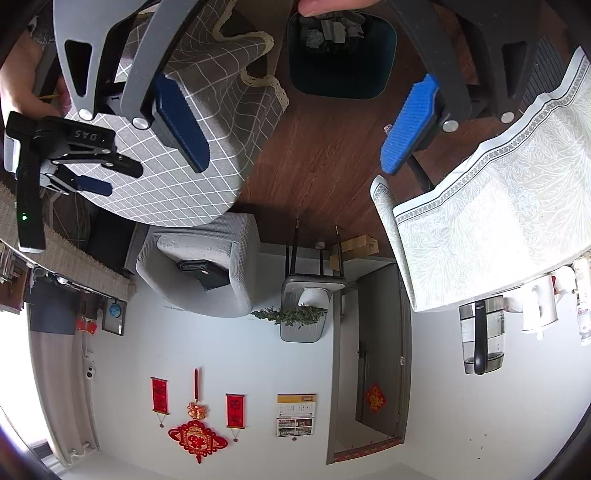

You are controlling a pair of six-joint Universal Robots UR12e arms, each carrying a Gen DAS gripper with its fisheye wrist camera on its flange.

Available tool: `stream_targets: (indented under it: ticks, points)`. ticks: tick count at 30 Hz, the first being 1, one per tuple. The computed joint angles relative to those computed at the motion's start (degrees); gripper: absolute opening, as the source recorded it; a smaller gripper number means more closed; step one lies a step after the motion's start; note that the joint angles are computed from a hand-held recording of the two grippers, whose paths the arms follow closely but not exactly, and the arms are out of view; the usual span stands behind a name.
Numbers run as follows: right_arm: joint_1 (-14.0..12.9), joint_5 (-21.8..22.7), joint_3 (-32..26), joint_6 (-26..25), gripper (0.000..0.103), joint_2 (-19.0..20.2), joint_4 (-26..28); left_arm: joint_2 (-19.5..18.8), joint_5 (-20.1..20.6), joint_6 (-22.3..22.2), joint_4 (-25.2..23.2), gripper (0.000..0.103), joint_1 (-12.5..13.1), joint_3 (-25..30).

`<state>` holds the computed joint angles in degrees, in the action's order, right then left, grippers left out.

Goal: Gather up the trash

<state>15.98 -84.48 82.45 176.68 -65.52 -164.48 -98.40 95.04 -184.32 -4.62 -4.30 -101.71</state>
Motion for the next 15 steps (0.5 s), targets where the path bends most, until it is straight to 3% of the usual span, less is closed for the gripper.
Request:
stream_targets:
  ticks: [8, 12, 15]
  points:
    - [-3.3, -7.6, 12.0, 3.9, 0.091, -8.2, -10.3, 1.1, -0.1, -0.2, 1.1, 0.099, -2.5, -1.9]
    - [-4.7, -8.7, 16.7, 4.4, 0.099, -11.5, -13.2, 1.4, 0.3, -0.4, 1.5, 0.1, -3.3, -3.3]
    - [-5.5, -8.9, 19.4, 4.5, 0.099, -13.3, -13.9, 1.7, 1.0, -1.2, 1.1, 0.1, -3.4, -4.2]
